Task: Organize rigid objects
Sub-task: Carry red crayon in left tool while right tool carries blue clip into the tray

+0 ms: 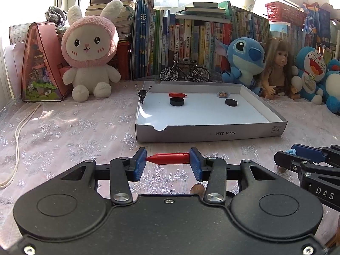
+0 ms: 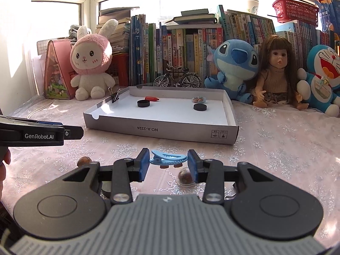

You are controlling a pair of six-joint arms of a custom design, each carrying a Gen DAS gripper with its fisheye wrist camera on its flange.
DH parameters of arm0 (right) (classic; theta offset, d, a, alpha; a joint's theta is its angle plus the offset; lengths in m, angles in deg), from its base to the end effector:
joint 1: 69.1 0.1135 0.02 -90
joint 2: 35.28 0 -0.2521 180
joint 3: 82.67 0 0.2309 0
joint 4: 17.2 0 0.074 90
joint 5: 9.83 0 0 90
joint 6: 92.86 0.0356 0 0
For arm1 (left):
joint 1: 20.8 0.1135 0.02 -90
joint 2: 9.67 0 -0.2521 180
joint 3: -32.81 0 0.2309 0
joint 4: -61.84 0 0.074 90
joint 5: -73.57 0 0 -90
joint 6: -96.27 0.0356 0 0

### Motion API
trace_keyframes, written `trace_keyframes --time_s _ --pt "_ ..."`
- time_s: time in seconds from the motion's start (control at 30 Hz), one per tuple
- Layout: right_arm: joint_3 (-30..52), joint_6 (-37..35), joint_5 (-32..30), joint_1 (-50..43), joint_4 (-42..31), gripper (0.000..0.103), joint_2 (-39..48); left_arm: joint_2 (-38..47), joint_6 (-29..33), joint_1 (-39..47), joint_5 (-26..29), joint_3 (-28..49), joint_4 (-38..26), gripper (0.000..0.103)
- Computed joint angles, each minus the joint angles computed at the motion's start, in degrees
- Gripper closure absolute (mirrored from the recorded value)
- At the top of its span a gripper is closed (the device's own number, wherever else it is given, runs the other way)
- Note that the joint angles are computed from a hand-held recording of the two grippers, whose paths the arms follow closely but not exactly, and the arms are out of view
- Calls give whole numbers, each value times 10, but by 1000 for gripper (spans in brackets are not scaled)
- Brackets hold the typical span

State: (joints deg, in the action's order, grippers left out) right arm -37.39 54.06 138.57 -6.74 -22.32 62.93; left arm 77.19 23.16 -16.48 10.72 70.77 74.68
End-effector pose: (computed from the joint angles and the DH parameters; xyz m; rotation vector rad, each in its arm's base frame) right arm 0.1402 0.2023 0.1002 0.2255 2.0197 -0.0712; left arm 0.2439 0.0021 0.1290 0.4913 2.0800 -0.3048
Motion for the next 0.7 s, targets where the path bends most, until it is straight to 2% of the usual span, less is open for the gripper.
trace_keyframes --time_s 0.17,0.37,0.7 --pt "-9 -36 -1 -32 13 59 -37 -7 -15 -25 0 40 -38 61" --pt "-16 -81 -39 -99 39 59 -78 17 -47 -68 -22 106 -77 61" --pt "14 -178 -135 -239 55 59 -96 139 -97 -122 -48 300 -185 61"
